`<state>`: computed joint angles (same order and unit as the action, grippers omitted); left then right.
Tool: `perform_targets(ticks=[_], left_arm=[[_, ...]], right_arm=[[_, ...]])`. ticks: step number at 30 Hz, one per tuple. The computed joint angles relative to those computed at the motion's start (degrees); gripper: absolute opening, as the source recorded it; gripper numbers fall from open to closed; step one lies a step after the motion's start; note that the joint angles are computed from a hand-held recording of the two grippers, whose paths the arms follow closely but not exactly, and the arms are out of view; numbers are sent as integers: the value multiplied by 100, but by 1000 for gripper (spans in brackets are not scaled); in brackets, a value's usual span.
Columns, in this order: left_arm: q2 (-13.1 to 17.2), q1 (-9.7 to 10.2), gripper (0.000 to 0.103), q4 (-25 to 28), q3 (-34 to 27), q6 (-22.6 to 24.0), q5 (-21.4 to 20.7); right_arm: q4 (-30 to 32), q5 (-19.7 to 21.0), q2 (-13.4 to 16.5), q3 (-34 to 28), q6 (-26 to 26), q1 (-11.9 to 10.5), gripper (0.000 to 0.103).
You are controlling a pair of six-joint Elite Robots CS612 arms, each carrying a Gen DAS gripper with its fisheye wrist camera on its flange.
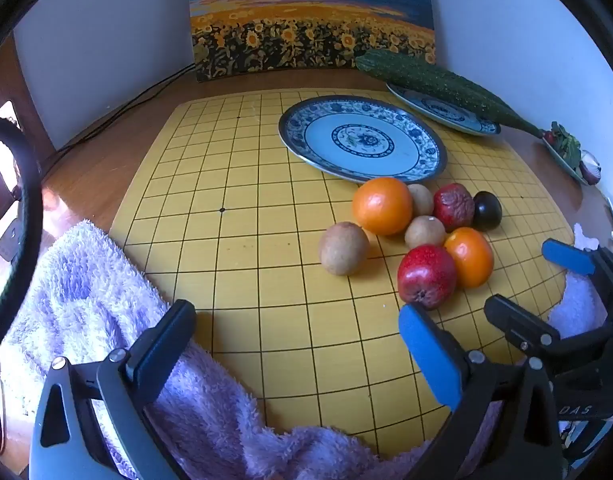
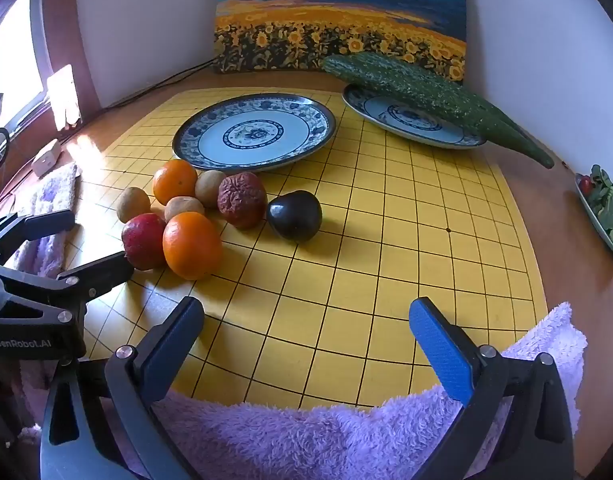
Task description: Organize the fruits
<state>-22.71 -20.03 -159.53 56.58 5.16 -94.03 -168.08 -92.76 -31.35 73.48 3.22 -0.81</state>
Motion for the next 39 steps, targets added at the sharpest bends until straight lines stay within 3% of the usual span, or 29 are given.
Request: perform_targets(ticks=[39], left_arm=[[-35,-12,103,-181,118,14,75]], right_arm=[[-22,5,0,7,7,-1,103]])
